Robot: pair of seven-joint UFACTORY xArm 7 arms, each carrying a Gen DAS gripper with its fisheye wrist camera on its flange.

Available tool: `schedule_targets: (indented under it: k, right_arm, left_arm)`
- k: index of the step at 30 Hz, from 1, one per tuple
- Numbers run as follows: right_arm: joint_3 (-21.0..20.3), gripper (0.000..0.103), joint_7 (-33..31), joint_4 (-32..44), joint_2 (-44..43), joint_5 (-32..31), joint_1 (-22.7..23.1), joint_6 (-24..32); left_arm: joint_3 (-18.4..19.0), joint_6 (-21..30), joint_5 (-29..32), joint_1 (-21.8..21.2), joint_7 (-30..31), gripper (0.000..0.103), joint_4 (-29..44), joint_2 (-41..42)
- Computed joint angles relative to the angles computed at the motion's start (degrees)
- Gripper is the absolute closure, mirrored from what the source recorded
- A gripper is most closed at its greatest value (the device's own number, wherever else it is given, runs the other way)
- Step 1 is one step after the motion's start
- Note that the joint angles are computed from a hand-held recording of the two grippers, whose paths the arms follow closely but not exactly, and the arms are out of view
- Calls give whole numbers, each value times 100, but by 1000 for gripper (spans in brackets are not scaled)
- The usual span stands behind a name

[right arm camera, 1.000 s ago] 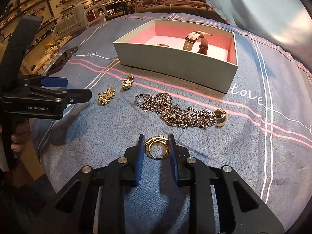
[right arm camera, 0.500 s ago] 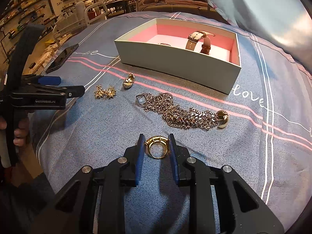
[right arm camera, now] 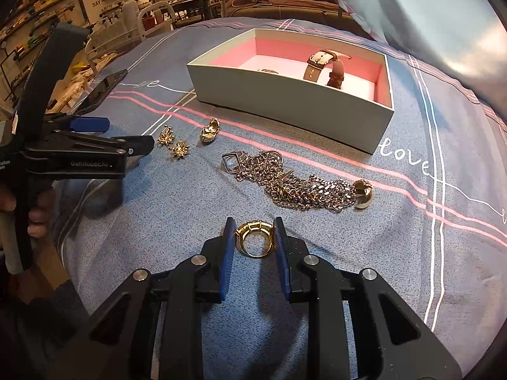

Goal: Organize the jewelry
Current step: 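Hold the gold ring in the right tool while the left tool grasps a gold star brooch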

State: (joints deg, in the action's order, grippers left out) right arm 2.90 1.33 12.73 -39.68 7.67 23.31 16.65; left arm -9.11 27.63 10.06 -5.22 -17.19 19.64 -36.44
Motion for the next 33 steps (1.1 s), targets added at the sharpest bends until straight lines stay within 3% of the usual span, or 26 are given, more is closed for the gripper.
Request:
schedule_targets:
  k: [4,7,9,15,17,20,24,29,31,32,33]
  right_arm:
    - [15,78,17,18,0,-11,-7,13]
    - [11,78,14,21,-7,-16,5,45]
    - [-1,78,-12,31,-17,-23,10,87]
    - [17,78,-13,13,-28,-17,6,71]
    - [26,78,-4,-1,-35,-16,8,49]
    - [1,78,11,-45,-72,9,39,0]
    - [-87,78,-74,-58,-161,34,111,31]
    - [19,78,-41,-19,-288,-47,-15,34]
    - [31,78,-19,-7,-271,-62,-37,39]
    - [22,78,-10,-21,-283,-55,-29,35]
    - [-10,78,-24,-20,-286,-39,8,70]
  left_arm:
    - [16,-34,-21,-211,256,11,12,-67]
    - [-234,-210,149,-158,206,11,171,288]
    - [-422,-313,388,-14,58,19,285,547]
    - [48,-700,49,-372,391,48,294,789]
    - [243,-760,-228,-594,608,69,223,720]
    - [271,-646,-470,-714,730,84,161,544]
    - [469,-486,-909,-911,928,86,67,234]
    - [388,-370,-995,-868,1042,86,-22,-46]
    - [165,-368,-824,-671,911,86,-36,-48]
    - [248,-364,-851,-739,999,85,-34,-34]
    - [321,-339,-891,-794,1080,72,-11,18]
